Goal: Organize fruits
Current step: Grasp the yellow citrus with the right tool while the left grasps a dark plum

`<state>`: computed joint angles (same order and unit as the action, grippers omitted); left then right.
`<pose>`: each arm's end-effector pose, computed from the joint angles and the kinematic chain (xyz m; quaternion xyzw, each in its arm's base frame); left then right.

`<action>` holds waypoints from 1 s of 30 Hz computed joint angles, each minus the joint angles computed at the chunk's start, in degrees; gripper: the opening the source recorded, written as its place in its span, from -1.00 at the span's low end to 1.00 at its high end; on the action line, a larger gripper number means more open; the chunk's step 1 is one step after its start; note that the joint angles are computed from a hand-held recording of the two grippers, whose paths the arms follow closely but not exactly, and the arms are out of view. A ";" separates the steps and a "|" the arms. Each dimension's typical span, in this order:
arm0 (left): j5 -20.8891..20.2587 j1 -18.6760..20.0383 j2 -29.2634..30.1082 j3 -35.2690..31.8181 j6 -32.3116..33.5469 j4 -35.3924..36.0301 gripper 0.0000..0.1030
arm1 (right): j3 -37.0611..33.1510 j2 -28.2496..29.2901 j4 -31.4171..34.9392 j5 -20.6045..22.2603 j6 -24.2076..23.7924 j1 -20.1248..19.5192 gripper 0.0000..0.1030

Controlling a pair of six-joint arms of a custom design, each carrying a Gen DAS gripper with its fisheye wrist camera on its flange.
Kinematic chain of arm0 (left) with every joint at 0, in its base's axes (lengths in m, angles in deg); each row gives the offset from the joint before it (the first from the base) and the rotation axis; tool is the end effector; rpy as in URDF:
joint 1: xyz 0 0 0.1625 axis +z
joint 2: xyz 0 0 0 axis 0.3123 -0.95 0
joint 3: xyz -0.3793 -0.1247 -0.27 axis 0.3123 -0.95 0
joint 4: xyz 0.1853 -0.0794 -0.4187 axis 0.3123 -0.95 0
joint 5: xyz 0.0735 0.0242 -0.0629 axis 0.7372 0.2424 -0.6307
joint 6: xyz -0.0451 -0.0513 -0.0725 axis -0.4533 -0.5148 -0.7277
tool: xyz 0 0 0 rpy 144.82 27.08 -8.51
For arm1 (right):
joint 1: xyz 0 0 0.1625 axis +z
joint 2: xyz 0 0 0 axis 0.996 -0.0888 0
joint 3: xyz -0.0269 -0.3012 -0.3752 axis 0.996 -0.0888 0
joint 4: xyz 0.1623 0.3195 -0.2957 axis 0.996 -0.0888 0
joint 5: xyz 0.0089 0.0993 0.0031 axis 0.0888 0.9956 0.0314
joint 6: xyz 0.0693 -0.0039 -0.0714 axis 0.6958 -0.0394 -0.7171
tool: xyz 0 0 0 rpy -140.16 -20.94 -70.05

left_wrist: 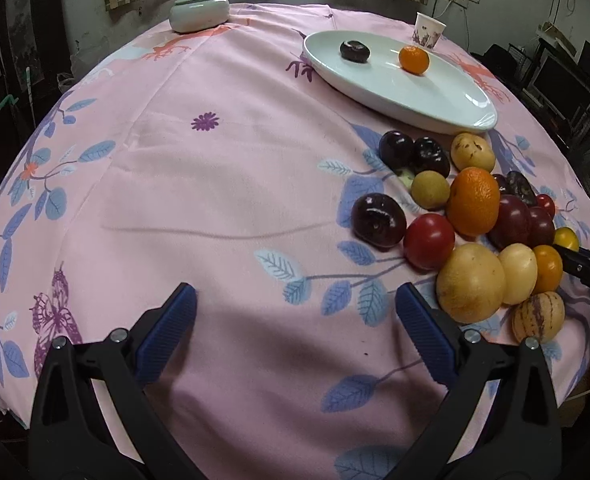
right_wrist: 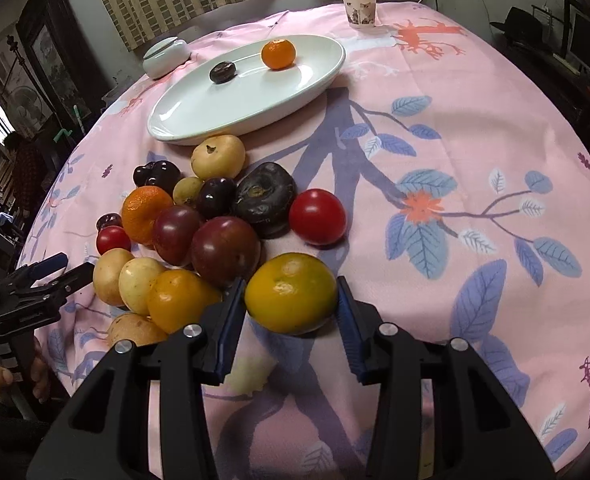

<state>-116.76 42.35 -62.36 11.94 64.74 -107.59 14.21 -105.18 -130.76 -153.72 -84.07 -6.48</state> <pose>-0.2024 -0.7672 -0.0328 0.1814 0.9039 -0.2259 0.3146 -0.0441 -0.7275 0.2164 0.0762 -0.9269 0.2691 0.2504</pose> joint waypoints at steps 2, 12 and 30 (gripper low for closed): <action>1.17 -0.12 0.87 -0.90 1.37 -0.69 0.96 | 0.37 -0.23 -0.01 0.04 0.29 -0.05 -0.13; 0.92 0.38 5.36 -10.85 3.16 7.66 0.96 | 1.13 -1.77 3.06 4.21 2.09 -0.87 -0.12; -6.38 -0.25 3.29 -5.66 6.60 0.45 -0.37 | 0.94 1.50 -2.17 -6.59 -5.29 2.36 -0.18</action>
<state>-123.14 42.11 -59.07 6.28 71.34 -107.14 15.15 -103.68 -132.93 -160.31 -89.36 -4.12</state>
